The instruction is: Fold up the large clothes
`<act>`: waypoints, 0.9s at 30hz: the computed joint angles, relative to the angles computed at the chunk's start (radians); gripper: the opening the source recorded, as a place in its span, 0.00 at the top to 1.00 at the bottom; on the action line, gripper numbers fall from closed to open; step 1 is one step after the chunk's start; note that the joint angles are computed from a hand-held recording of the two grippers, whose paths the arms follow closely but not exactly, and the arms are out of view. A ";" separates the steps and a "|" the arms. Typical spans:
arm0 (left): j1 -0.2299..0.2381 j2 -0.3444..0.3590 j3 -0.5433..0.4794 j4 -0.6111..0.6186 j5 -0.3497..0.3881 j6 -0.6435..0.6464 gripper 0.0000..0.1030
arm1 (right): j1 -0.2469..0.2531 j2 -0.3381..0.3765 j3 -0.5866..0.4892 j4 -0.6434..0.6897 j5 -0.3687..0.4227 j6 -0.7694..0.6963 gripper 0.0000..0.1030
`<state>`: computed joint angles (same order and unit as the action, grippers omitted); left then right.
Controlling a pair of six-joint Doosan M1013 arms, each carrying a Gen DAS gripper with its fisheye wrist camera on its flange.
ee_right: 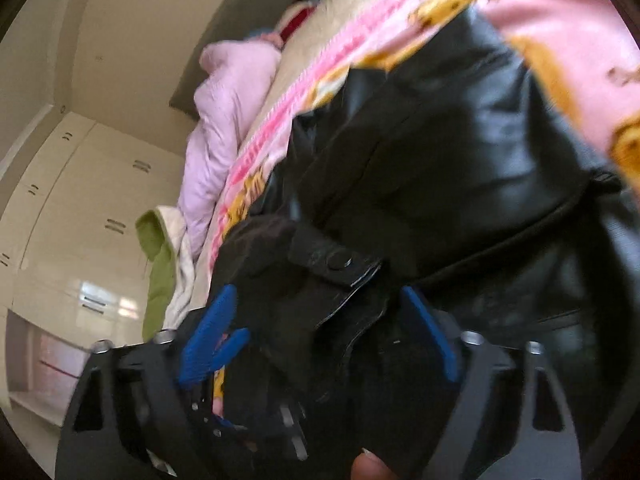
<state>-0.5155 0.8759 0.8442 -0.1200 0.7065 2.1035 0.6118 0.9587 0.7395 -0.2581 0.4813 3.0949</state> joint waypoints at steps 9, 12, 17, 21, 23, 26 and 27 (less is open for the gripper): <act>0.055 -0.033 0.020 -0.197 0.039 0.011 0.12 | -0.015 0.071 -0.123 0.095 0.053 -0.041 0.56; 0.082 -0.024 -0.017 -0.224 0.061 -0.069 0.12 | -0.016 0.091 -0.178 0.089 0.116 -0.097 0.80; 0.154 0.013 -0.100 -0.381 0.114 -0.239 0.12 | 0.001 0.102 -0.258 -0.056 0.186 -0.218 0.85; 0.182 0.043 -0.168 -0.383 0.127 -0.368 0.12 | 0.018 0.132 -0.390 -0.162 0.299 -0.380 0.86; 0.198 0.053 -0.190 -0.443 0.119 -0.397 0.12 | 0.023 0.133 -0.421 -0.204 0.340 -0.445 0.86; 0.206 0.073 -0.237 -0.456 0.100 -0.451 0.12 | 0.030 0.137 -0.463 -0.282 0.416 -0.506 0.86; 0.204 0.084 -0.262 -0.437 0.101 -0.477 0.12 | 0.032 0.126 -0.447 -0.313 0.429 -0.508 0.86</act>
<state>-0.3119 0.9602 0.5826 -0.5570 0.8075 1.6264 0.6441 1.0848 0.2924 -0.5707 0.9102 2.5870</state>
